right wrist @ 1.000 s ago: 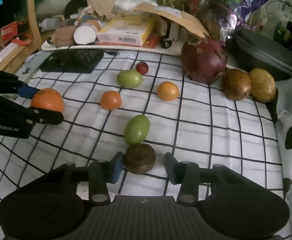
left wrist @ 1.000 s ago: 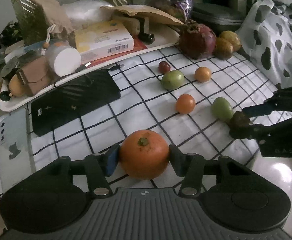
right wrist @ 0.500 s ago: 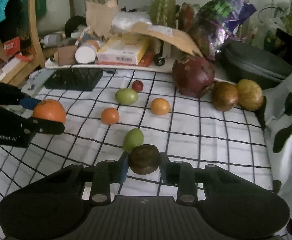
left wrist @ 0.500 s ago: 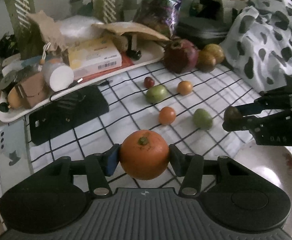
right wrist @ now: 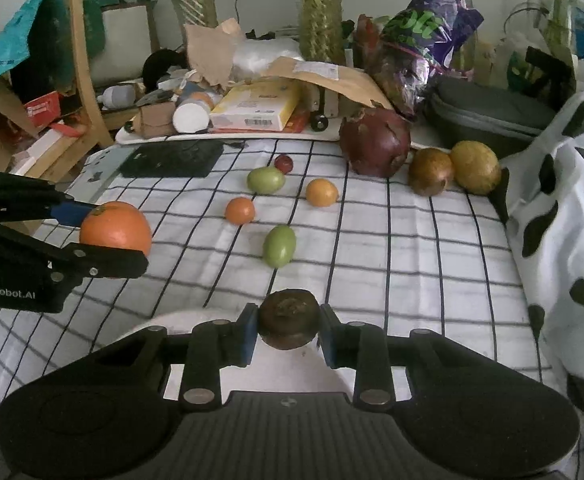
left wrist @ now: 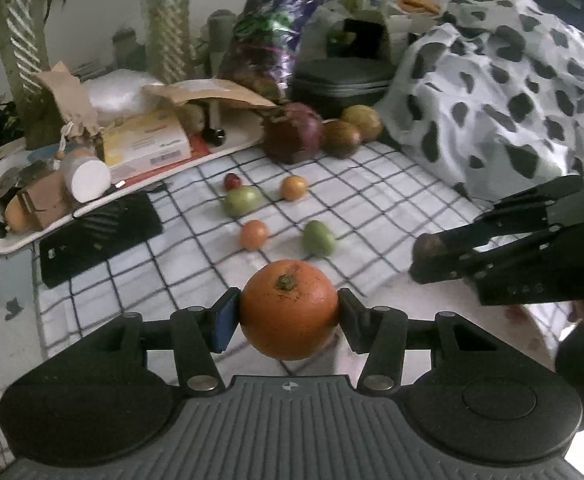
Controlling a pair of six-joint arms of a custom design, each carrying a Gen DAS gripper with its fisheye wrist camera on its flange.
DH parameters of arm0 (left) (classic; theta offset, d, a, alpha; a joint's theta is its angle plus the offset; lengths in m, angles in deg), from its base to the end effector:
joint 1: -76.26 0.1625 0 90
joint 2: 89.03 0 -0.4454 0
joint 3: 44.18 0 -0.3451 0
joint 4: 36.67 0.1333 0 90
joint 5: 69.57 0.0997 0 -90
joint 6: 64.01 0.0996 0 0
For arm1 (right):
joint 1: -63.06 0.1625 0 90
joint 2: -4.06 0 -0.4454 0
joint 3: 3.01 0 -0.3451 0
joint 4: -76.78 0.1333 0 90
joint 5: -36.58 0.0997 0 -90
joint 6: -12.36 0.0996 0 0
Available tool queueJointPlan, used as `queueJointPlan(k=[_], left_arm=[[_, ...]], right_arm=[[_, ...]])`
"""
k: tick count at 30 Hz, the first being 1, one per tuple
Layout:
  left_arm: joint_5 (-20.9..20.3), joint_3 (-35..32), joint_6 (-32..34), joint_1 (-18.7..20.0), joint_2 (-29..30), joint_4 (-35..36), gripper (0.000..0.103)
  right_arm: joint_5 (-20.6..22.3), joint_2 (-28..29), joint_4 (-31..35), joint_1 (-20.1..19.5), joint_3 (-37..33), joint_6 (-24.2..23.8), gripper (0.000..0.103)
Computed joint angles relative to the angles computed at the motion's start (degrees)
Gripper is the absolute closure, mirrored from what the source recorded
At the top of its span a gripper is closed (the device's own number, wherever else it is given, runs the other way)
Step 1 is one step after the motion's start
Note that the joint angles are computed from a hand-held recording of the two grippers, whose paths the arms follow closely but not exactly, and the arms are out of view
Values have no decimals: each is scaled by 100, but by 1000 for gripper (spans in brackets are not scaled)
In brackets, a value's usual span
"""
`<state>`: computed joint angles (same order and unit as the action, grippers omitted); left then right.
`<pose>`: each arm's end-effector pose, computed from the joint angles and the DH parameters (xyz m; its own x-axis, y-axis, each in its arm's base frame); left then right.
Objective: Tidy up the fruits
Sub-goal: 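Carry the orange and brown fruit to the floral plate and release both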
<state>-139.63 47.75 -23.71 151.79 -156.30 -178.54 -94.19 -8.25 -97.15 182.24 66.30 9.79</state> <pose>0.0077 -0.6394 0.3916 -0.5802 0.6210 -0.5271 0.7834 0.6025 -0.1526 0.4234 -0.6182 -0.0541 -0.7851 -0.1458 0.6019 -0.4704 0.7727 -0.4263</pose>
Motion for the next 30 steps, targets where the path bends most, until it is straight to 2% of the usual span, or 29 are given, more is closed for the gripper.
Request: queueJointPlan(k=[8,16,23,27,29,30], left_arm=[[-12,642,-39,-124,-343,-43,53],[126,1010,341,-210,-378,-24,53],[226,990,354,-171,-233,-23,53],[350,1160,627,-220,-252,-264,52],[467,1289,842,-263,-264,-446,52],[516,1343,926,-281,-267,-526,52]], right_arm=[[71,-221,-89,135,580,182,70],[-99,-281,326,166,750,385,70],[-284,-221,514,135,707,285,70],[-316,-179,529,155,682,96,69],[-358,-152,592,173,643,15,63],[-364,-147,583,180,642,-23,54]])
